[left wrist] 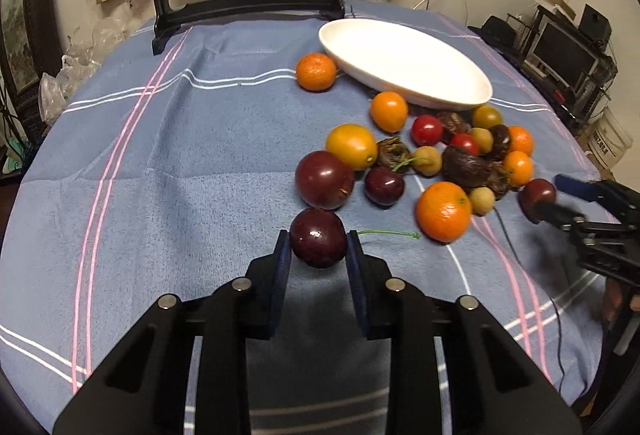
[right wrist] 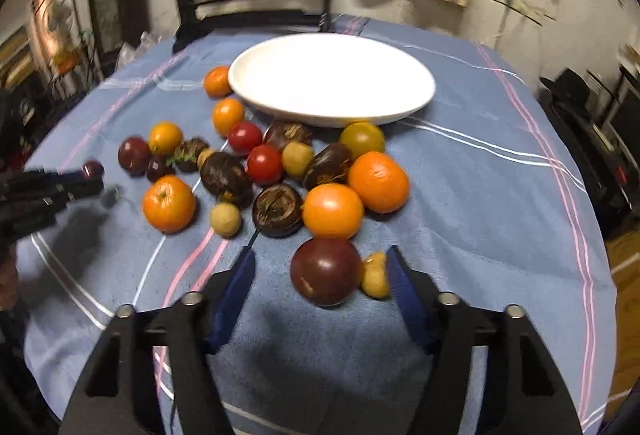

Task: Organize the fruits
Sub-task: 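Grasp the dark red stemmed cherry with the left tool while the right tool grasps a dark red plum, then carry both fruits over the white plate and open both tools to drop them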

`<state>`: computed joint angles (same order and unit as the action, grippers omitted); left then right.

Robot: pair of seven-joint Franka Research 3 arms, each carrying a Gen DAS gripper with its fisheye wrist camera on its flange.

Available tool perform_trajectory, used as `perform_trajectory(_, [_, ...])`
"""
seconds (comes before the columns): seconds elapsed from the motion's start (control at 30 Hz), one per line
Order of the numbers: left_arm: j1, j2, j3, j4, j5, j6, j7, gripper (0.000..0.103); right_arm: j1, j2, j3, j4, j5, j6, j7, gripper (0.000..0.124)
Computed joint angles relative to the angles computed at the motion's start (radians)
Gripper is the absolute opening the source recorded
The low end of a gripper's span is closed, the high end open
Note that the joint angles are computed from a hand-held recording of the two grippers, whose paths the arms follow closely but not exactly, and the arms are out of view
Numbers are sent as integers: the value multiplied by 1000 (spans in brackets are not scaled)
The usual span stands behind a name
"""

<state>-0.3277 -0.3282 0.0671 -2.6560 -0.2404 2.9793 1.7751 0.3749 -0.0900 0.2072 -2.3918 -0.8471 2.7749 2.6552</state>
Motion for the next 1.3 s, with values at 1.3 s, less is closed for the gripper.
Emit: perform_trajectory(1.3, [141, 555, -240, 702, 279, -185, -335, 65, -154, 292, -16, 239, 537, 375, -336, 58])
